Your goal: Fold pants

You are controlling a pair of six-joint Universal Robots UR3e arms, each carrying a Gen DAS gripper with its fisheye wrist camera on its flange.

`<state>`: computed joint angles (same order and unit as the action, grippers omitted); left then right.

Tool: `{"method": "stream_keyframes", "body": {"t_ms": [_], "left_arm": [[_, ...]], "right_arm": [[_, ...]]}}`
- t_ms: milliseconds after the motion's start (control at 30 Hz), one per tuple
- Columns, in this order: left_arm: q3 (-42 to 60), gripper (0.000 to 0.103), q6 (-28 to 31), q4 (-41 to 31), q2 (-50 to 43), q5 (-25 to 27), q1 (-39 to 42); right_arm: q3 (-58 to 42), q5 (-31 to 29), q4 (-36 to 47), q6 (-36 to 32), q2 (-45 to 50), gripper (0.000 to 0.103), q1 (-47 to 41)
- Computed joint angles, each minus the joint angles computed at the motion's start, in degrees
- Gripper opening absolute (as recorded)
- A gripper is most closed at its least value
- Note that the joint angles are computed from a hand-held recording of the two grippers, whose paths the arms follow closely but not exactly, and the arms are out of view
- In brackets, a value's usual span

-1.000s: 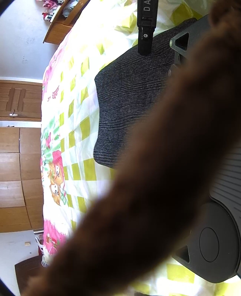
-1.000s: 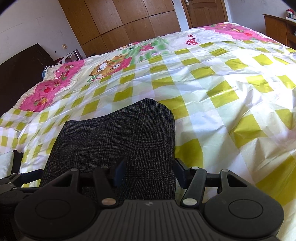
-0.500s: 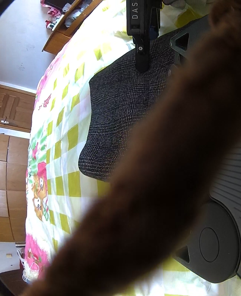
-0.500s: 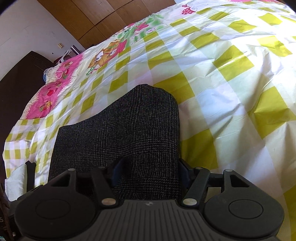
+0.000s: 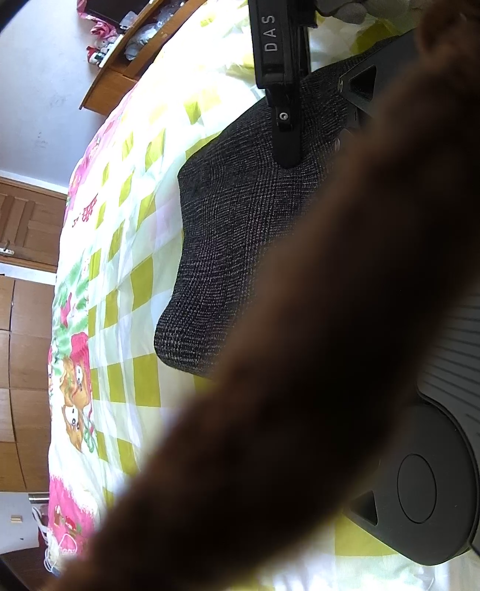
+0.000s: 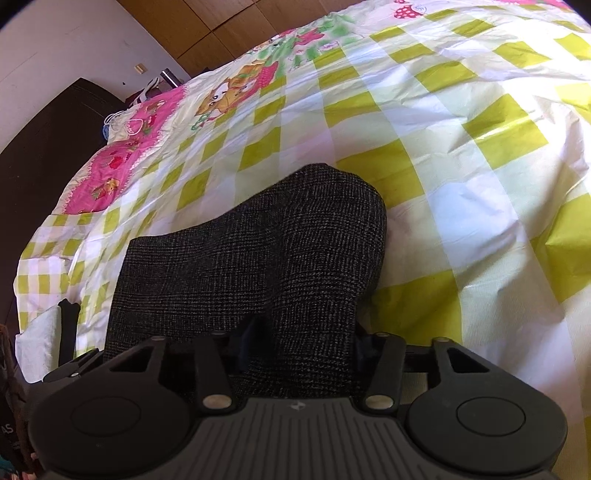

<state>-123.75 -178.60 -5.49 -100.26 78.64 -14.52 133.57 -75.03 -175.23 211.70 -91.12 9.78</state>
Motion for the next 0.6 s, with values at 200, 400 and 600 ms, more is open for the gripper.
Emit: {"method": "stream_keyframes", "body": {"t_ms": [200, 400, 600], "left_arm": [[2.7, 0.102, -2.5, -2.0, 0.6, -2.8, -2.9], [23.3, 0.102, -5.1, -4.9, -14.0, -1.8, -13.0], [51.1, 0.102, -6.8, -14.9, -31.0, -2.0, -21.6]], "right_arm": [[4.0, 6.5, 10.0, -7.9, -14.6, 0.039, -10.1], [2.8, 9.0, 31.0, -22.9, -28.6, 0.039, -26.4], [1.8, 15.6, 52.9, -42.6, -40.2, 0.039, -50.3]]}}
